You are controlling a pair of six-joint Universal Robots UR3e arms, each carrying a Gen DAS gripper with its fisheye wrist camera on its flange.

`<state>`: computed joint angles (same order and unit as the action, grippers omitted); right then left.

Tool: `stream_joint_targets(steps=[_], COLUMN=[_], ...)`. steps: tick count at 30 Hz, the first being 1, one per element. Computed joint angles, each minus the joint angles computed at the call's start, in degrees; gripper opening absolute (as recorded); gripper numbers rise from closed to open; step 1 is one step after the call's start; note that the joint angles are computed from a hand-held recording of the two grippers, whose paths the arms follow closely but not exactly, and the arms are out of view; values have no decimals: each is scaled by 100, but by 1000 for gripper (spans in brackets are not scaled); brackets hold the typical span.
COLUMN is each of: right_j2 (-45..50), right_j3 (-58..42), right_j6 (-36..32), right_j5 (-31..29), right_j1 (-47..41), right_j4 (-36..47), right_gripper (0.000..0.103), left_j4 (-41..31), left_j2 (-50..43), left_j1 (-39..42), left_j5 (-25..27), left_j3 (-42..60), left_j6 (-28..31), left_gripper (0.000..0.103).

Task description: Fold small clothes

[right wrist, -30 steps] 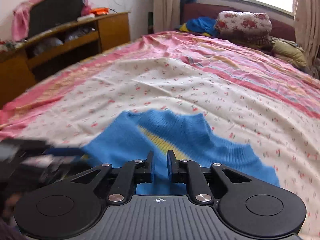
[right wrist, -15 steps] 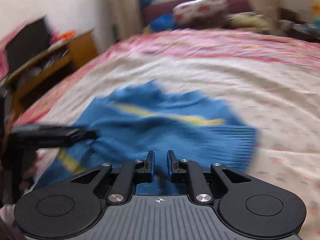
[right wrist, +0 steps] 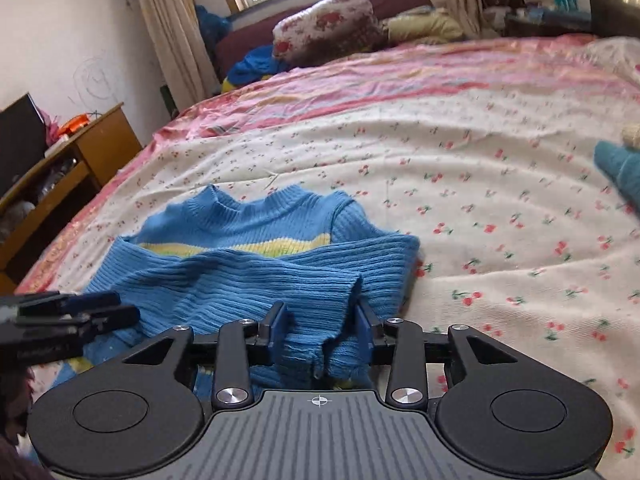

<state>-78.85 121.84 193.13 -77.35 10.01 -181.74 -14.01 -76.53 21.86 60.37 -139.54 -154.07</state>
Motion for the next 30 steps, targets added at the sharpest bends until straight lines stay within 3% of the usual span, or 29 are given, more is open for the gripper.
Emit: stream_joint_targets(steps=[4,6,7,8,13,15,18,20,23,26,28,30], right_j2=[67,63,52,40,-168,-155,164,435,305,84,48,94], right_j3=[-45,-60,-88,-119,9,-44,-477,-729,-542,-372,-228,-123], right_j6=[102,148,127,128,305,351,305,182,344,244,161,86], right_j5=[402,512,506,555,649,580,346,4,-275,-937,-1250,-1076], right_j1=[-246,-322,-323,-338,-408,-425,-319,-159,-59,229,455,461], right_j4=[51,78,113,145,-512,-599,219,553,177,-106,-414,-579], right_gripper=[36,21,9,7,6,6,13,13,17,17,17,17], left_j4=[28,88,116,151,527,615,832,950,532,649,785,693], left_j2=[-111,-161,-173,-159,41,-185,-753,-685,-105,246,250,58], left_j1=[-13,2,15,55,393,255,-163,-37,332,656,763,661], left_j5=[-3,-38,-50,-102,-644,-467,281,196,-140,-352,-352,-74], left_j3=[84,88,86,63,-219,-113,106,-64,-268,-542,-606,-458], left_j6=[-61,-100,-116,-137,-351,-404,-404,-298,-88,14,-103,-272], left_gripper=[49,49,49,49,50,50,50,50,50,50,50,51])
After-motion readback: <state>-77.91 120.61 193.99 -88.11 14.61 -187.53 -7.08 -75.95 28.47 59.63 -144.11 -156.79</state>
